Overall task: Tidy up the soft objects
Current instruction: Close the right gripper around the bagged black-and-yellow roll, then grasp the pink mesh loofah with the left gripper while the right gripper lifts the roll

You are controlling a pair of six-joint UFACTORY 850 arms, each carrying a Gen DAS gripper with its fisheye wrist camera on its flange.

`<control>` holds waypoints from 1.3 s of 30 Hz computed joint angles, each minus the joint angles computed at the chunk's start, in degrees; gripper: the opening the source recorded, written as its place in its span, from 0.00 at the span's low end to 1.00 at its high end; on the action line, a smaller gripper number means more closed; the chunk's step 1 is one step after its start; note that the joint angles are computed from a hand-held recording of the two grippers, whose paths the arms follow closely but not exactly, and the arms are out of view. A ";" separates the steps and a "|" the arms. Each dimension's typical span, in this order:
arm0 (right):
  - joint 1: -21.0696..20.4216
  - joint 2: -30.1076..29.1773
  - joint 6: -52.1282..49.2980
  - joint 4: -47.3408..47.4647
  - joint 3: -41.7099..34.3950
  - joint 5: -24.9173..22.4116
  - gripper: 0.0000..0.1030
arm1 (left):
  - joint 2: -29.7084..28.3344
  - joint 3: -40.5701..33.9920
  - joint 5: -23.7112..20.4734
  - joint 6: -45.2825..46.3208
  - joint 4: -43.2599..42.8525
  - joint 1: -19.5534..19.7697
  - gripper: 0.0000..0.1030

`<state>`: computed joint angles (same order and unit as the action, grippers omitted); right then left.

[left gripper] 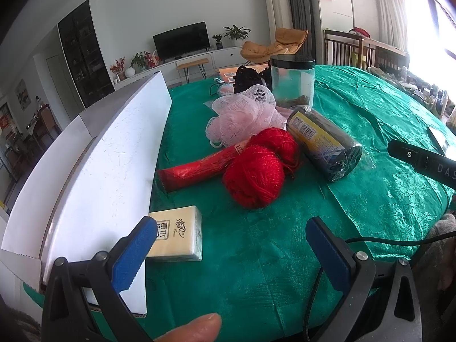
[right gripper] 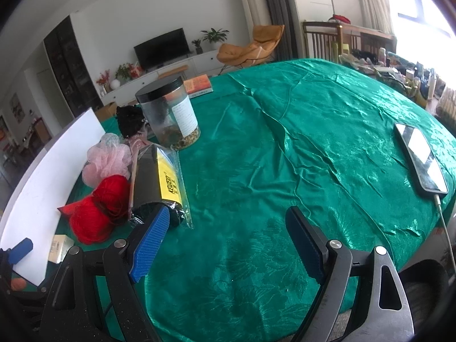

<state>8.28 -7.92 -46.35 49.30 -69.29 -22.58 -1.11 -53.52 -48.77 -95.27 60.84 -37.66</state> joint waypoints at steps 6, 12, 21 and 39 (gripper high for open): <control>1.37 -6.61 -4.70 0.67 -7.76 -11.77 0.83 | 0.72 0.99 0.25 0.79 -0.78 -0.19 1.00; 5.97 -19.72 8.27 -15.48 -25.66 -24.67 0.83 | 1.00 0.43 0.26 2.17 -2.56 -0.19 1.00; 3.35 -16.58 11.07 -24.69 -20.96 -20.22 0.59 | -0.58 -1.42 1.42 4.15 -3.40 0.94 1.00; -0.91 -22.63 9.47 -10.25 -30.18 -12.58 0.78 | 2.63 -5.07 7.22 11.92 -8.70 4.86 1.00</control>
<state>7.38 -30.55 -36.88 39.05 -99.47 -35.17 1.52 -58.58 -41.55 -83.35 52.14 -32.80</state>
